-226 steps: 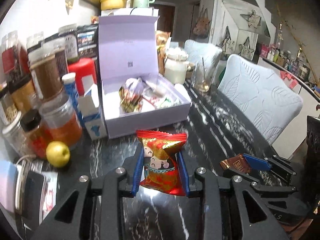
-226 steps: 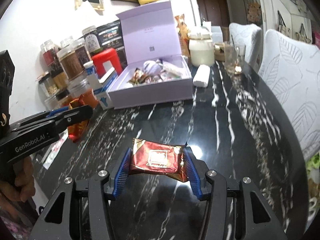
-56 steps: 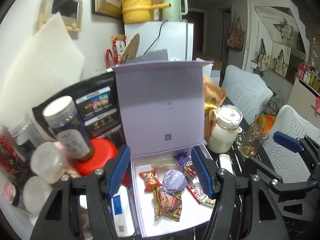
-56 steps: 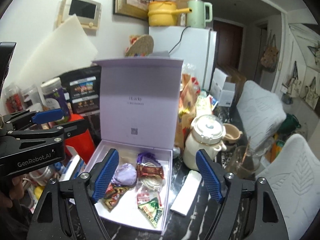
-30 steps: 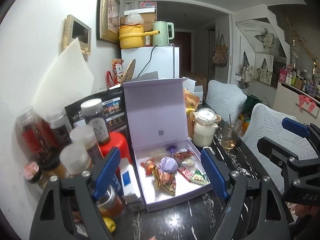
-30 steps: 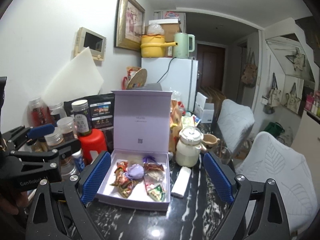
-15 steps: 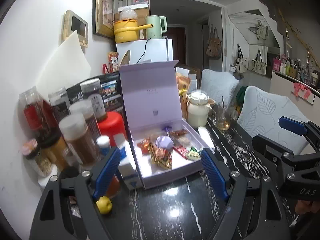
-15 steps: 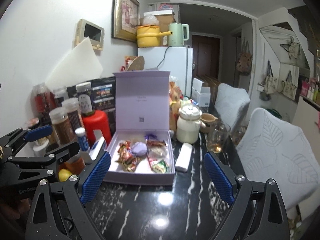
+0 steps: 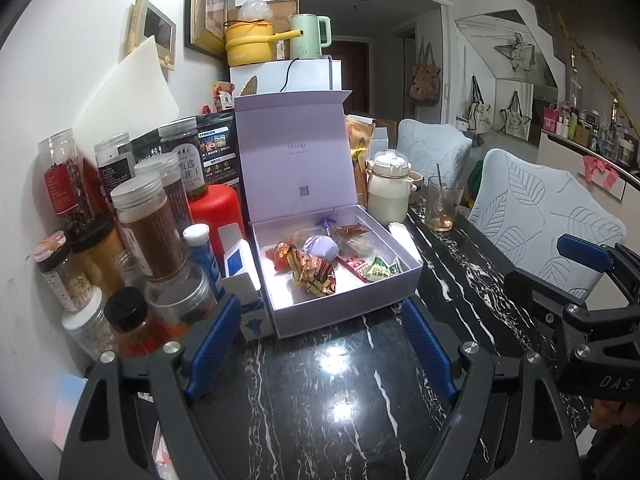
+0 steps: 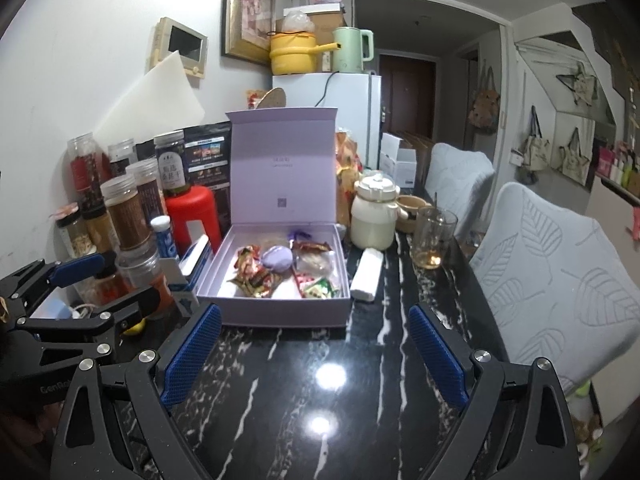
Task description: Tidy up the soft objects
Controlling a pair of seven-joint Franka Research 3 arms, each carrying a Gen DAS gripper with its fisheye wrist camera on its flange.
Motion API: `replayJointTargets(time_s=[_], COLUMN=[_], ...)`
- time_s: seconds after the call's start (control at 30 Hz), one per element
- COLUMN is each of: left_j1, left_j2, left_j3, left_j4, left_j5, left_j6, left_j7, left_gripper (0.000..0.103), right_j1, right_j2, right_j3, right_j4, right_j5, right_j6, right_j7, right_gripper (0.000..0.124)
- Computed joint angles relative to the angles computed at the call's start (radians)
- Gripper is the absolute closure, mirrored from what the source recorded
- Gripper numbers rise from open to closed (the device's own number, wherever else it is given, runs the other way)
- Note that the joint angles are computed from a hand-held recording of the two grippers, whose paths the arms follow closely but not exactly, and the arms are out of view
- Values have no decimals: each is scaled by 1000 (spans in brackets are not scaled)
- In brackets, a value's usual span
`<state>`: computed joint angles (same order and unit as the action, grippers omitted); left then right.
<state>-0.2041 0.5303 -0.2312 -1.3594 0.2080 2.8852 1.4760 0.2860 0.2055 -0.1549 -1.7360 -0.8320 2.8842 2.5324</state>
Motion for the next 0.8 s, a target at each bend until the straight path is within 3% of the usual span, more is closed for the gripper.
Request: replayJointTargets(time_s=[0.8], left_j1=[-3], left_j2=[48], left_j3=[-6], left_j4=[61], left_j5=[-25], left_j6=[-60], left_j7=[23], left_gripper=[21], right_j1=[3], right_j2=[18], right_j3=[-6], right_j4=[7], right_j5=[70], right_j6=[-10], right_j7=[-58], right_gripper=[28])
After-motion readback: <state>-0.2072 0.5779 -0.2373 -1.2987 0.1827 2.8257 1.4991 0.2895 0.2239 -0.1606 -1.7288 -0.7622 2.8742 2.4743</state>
